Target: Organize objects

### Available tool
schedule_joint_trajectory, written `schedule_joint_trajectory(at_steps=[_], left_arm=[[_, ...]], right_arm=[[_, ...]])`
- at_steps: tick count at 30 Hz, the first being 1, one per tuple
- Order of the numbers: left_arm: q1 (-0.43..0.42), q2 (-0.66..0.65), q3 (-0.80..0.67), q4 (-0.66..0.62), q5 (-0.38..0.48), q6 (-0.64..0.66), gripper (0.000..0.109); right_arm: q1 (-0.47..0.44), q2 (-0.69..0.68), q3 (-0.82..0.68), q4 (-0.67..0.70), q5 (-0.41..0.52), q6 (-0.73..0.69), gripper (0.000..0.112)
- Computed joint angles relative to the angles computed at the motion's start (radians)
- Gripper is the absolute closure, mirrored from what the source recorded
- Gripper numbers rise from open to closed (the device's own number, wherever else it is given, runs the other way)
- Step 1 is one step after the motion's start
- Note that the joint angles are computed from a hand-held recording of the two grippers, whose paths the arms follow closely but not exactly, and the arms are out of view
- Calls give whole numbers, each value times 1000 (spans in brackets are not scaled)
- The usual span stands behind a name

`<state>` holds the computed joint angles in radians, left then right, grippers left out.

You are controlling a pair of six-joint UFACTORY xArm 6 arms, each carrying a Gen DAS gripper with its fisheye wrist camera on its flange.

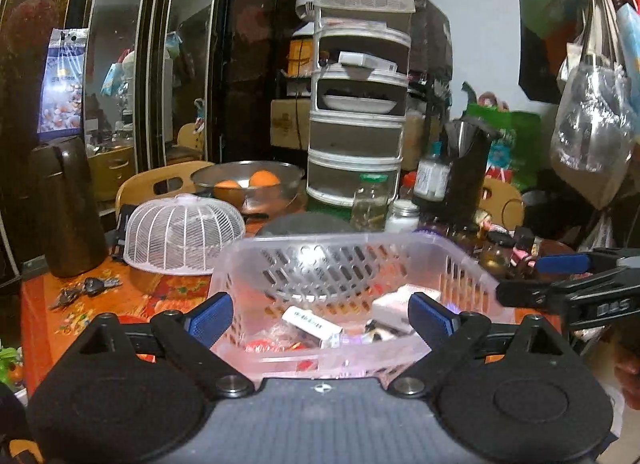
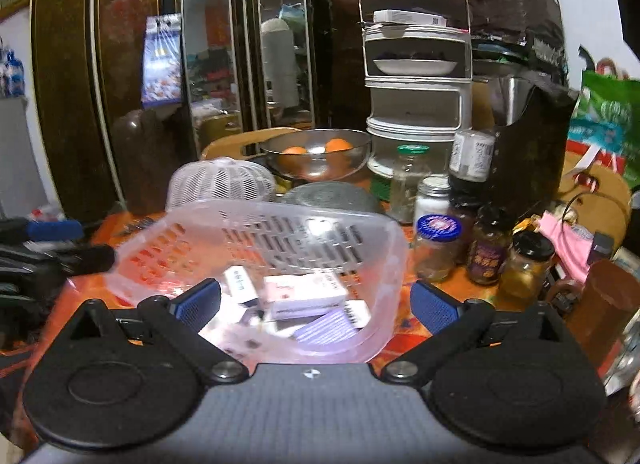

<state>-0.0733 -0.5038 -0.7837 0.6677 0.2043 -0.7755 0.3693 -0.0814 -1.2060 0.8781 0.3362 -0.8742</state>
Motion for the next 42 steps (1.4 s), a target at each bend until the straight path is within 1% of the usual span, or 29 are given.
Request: schedule_joint_trajectory(at_steps=[1, 3, 4, 8, 14, 17, 21, 25, 34, 42], left_arm=[[-2, -3, 5, -14, -4, 11, 13], [-6, -12, 22, -86, -16, 67, 13], [-10, -17, 26, -101, -9, 76, 13], [-24, -20, 27, -102, 14, 68, 13], [-43, -11, 14, -122, 55, 82, 13], [-47, -11, 17, -157, 51, 103, 13], [-51, -7, 11, -148, 69, 97, 13], [-53, -4, 9, -162, 73, 106, 13], [-56, -7, 10, -168, 90, 118, 13], [-49, -2, 7, -136, 99, 86, 13]], right_arm=[[0, -8, 6, 5, 1, 0, 9], [4, -20, 26, -74, -18, 63, 9], [4, -23, 31, -97, -23, 79, 9], [-1, -34, 45, -91, -14, 83, 9], [3, -49, 77, -140, -25, 128, 9], [6, -63, 93, -136, -23, 125, 9], [13, -71, 106, -173, -40, 155, 9], [11, -72, 104, -159, -38, 146, 9], [10, -72, 108, -185, -33, 173, 9], [8, -68, 107, -177, -29, 175, 9]])
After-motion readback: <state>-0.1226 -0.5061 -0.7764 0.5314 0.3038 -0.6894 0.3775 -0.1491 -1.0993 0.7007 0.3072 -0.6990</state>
